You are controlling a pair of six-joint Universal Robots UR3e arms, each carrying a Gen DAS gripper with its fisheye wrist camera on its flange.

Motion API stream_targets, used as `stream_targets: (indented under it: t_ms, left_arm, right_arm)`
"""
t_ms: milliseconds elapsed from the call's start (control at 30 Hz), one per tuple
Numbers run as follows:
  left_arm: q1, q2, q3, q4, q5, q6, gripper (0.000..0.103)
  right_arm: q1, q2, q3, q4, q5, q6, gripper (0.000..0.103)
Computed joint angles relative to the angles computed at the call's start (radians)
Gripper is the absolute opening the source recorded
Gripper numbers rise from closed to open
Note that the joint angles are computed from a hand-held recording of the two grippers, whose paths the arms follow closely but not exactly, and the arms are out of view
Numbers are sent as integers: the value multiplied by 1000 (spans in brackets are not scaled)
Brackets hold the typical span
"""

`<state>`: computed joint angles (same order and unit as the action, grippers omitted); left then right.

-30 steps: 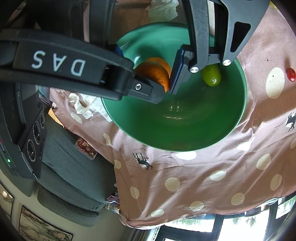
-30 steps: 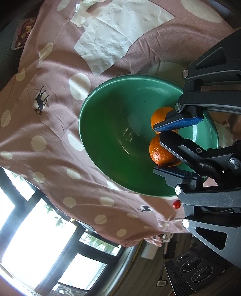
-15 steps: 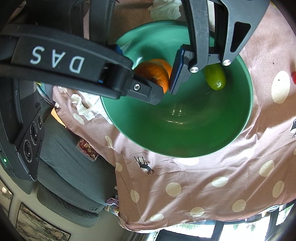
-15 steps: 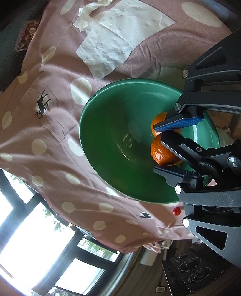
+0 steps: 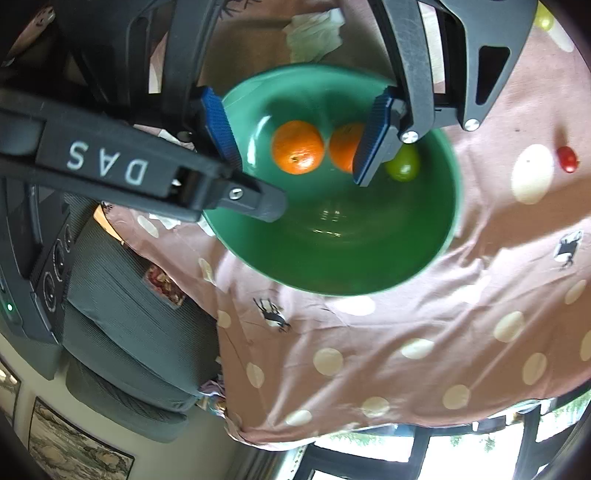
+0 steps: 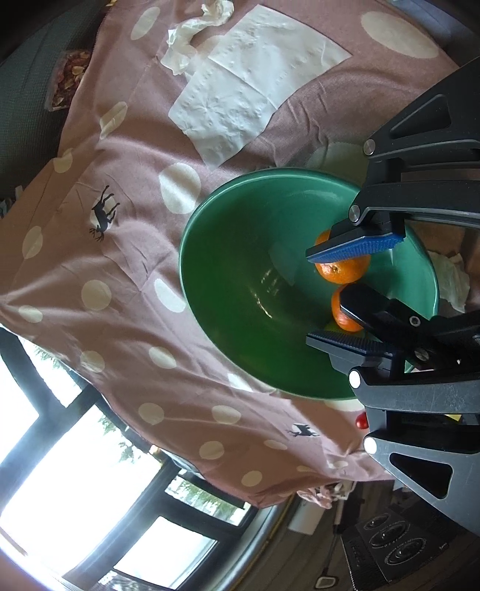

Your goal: Organize fruits

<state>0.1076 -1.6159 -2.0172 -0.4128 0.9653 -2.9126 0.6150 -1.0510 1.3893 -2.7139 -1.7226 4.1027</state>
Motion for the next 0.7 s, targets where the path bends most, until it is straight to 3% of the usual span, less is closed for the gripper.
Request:
stream_targets:
  t_ms: [200, 367, 500, 700]
  left_arm:
    - [147, 165, -64, -143, -27, 41, 70]
    - [354, 351, -124, -337, -64, 116, 73]
    - [570, 496, -190, -495, -114, 220, 80]
    - [816, 611, -251, -656, -89, 353, 80]
  right_arm:
    - [19, -8, -21, -13, 1, -43, 40]
    - [47, 21, -97, 11, 9, -82, 40]
    - [76, 91, -240, 89, 25, -129, 40]
    - [116, 242, -538, 281, 49, -212, 40]
